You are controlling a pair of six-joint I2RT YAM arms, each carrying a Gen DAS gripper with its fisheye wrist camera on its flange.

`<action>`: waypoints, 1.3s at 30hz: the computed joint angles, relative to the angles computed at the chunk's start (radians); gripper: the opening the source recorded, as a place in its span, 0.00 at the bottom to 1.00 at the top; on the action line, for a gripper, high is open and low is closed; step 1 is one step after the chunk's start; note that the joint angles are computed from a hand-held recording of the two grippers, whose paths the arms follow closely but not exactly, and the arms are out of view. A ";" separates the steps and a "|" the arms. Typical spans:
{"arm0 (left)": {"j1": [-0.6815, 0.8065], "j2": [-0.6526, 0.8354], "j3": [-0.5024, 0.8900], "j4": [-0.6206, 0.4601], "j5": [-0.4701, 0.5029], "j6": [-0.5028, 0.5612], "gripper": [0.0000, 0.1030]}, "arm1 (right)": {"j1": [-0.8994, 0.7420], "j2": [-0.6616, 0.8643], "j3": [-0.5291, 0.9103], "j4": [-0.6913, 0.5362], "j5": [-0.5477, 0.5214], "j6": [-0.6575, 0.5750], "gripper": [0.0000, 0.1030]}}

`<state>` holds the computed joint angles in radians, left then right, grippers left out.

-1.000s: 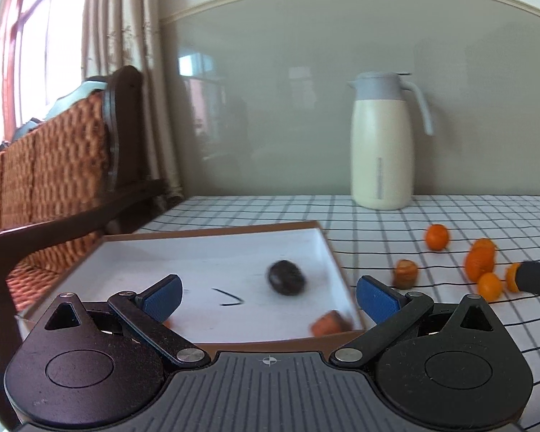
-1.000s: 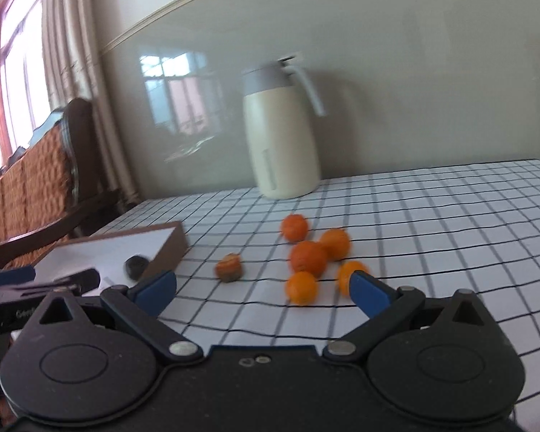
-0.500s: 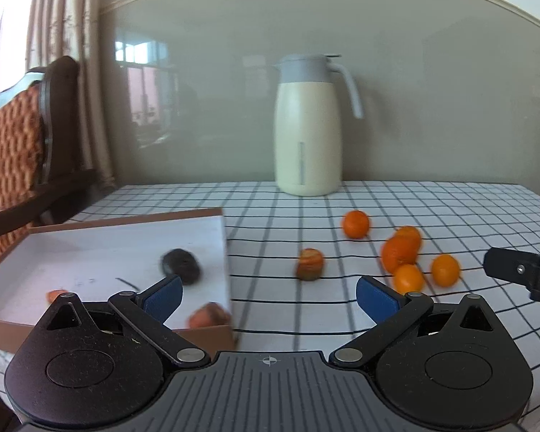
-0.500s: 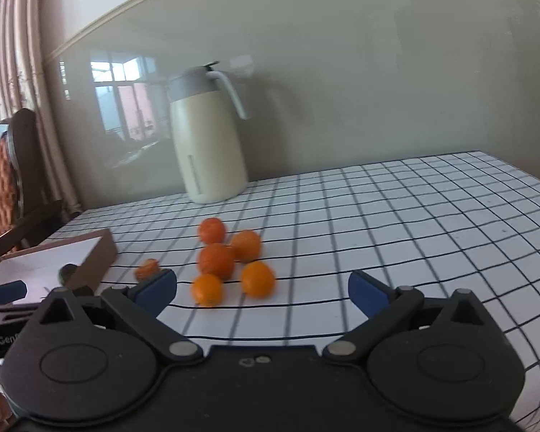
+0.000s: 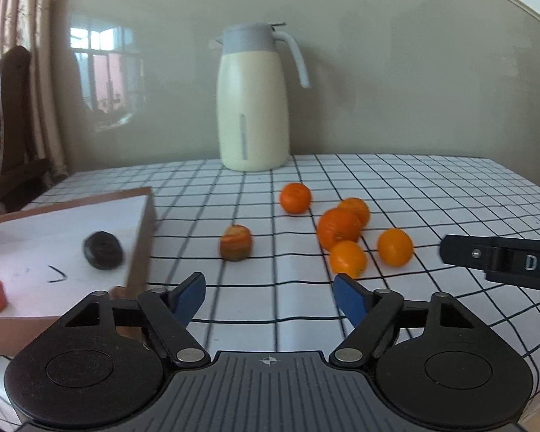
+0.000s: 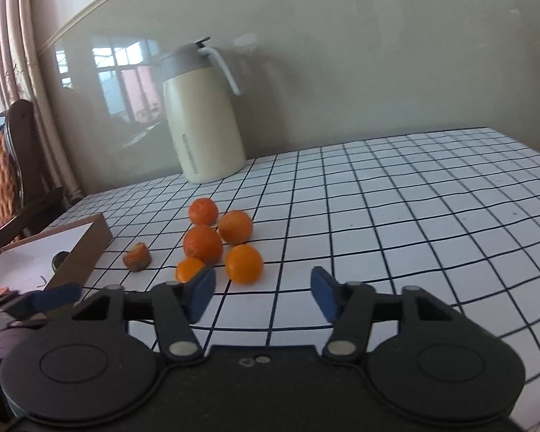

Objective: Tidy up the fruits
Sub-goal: 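Move both open tools away from the box toward the oranges on the table, then grasp a small orange with the right tool while the left tool grasps another orange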

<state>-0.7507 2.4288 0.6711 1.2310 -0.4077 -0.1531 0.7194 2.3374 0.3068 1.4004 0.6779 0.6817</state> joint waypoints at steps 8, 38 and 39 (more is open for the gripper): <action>-0.021 0.037 0.099 -0.070 0.027 -0.014 0.70 | -0.113 -0.022 0.017 0.008 -0.146 -0.108 0.37; 0.001 0.074 0.242 -0.214 0.058 -0.063 0.30 | -0.241 0.013 0.192 -0.146 -0.365 -0.118 0.31; 0.004 0.071 0.237 -0.214 0.057 -0.062 0.30 | -0.239 0.015 0.200 -0.154 -0.366 -0.113 0.31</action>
